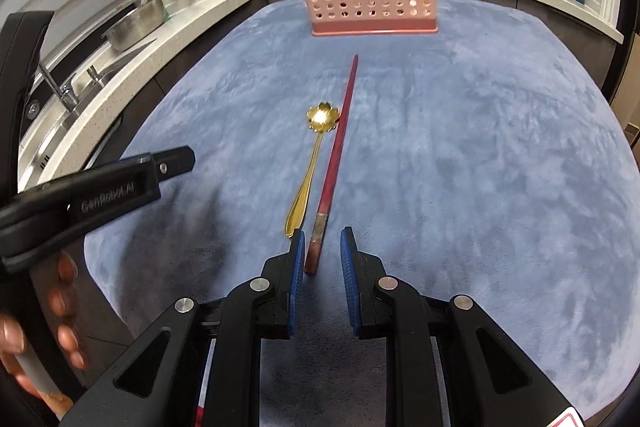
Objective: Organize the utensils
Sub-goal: 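Withdraw both open tools back over the gold spoon and dark red chopstick, then grasp the dark red chopstick with the right tool while the left tool grasps the gold spoon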
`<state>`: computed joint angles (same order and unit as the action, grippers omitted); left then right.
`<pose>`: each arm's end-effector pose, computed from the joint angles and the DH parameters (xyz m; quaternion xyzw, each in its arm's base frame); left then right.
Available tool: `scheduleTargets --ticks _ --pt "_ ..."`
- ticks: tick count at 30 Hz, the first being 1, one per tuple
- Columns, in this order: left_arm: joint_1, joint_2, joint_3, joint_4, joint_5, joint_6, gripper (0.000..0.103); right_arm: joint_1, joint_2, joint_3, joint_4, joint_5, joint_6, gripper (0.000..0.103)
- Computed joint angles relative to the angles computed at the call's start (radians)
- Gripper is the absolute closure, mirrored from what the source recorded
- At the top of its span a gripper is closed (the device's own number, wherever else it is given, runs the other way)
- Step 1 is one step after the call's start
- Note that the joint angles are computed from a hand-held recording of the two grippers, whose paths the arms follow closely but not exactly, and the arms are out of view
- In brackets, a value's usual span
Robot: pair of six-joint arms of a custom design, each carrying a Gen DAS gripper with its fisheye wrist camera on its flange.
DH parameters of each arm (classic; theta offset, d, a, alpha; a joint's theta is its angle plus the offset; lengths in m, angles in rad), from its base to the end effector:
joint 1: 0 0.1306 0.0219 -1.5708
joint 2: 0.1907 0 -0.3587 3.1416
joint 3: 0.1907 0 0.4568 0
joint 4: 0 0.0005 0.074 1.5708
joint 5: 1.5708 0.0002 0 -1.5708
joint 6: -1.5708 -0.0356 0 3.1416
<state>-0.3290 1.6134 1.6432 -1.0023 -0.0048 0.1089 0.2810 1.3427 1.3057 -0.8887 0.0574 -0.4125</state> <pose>0.5895 -0.2016 0.4025 0.1043 0.9499 -0.0618 0.2882 0.5106 0.1447 0.3845 0.0714 0.9454 0.0821 0.3072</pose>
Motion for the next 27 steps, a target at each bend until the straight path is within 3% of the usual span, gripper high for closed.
scheduleTargets --ticks 11,16,20,27 --pt "0.005 0.0 -0.033 -0.019 0.009 0.0 0.06 -0.001 0.037 0.009 0.001 -0.007 -0.014 0.084" --pt "0.005 -0.004 -0.045 -0.017 0.006 0.004 0.048 0.0 0.045 0.009 0.005 0.003 -0.007 0.086" --pt "0.001 -0.005 -0.047 -0.015 0.011 0.001 0.045 -0.002 0.037 0.0 0.009 0.013 -0.003 0.095" --pt "-0.019 -0.006 -0.047 -0.014 0.025 -0.001 0.034 -0.034 -0.011 -0.04 0.007 0.033 -0.031 0.096"
